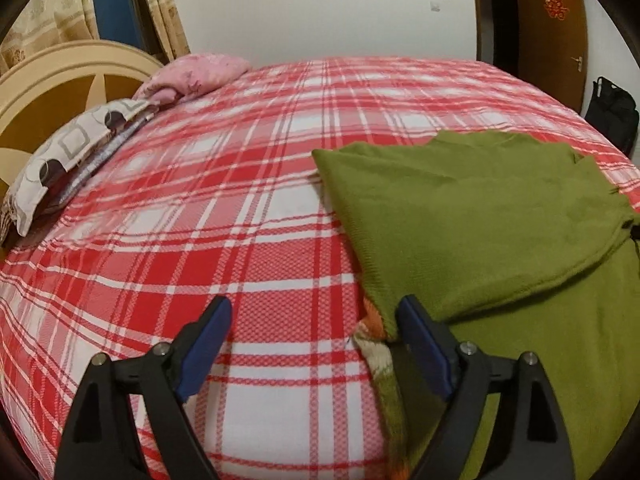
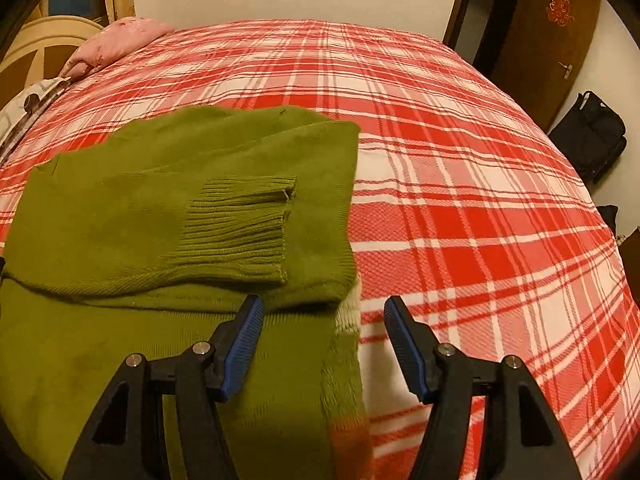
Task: Fold small clothes
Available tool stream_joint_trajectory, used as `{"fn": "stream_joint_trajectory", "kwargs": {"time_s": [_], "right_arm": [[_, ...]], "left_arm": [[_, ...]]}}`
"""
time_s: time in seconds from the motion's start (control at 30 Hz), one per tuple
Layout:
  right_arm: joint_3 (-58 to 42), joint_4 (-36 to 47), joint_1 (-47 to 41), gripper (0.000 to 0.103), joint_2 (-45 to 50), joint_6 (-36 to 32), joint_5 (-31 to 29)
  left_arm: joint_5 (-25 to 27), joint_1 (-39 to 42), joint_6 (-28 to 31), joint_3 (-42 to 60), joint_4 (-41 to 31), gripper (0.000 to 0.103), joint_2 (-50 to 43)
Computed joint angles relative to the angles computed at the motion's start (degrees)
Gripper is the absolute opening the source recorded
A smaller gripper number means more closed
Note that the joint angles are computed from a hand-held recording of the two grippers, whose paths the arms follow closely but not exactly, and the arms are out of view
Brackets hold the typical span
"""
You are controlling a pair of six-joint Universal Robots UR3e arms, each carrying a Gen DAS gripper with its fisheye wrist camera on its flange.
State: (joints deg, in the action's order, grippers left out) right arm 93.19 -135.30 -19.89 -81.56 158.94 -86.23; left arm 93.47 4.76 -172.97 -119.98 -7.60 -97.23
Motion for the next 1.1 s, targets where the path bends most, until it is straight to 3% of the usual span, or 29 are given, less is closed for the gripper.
{"fn": "stream_joint_trajectory", "kwargs": {"time_s": [0.07,0.2,0.3,0.37,0.6,0.87,1.1], "right_arm": [[0.4,-1.4,0.2,0.064,-1.2,0.6,0.2],[-1.0,-2.6,0.3,0.064,-2.9,1.8,6.3],[-5.7,-2.9,4.0,0.064,1.3,2.7,5.5],[-9.2,0.0,5.0,0.064,4.7,2.7,8.6],[-8.8,-0.1,9.0,0.064,9.2,1.6,5.6],[-2.1,-5.8,8.8,0.064,6.6,0.3,4.9],[-0.3,-6.6,8.3,0.064,5.5,-0.5,5.0]], "left_arm": [[0.3,-0.1,-0.8,-0.6,0.7,0.088,1.2],[-1.2,-0.1,-2.7,-0.1,-0.7,0.088,2.8],[2.1,-2.4,-2.6,2.3,-0.6,0.09,0.6],[4.9,-3.6,-2.4,4.9,-2.5,0.09,-2.3],[2.6,-1.6,-0.8,3.6,-3.8,0.096,-2.7],[-0.1,0.3,-0.9,1.6,-4.8,0.103,-1.0],[-0.2,0.5,-0.8,1.1,-5.7,0.103,-0.4]]}}
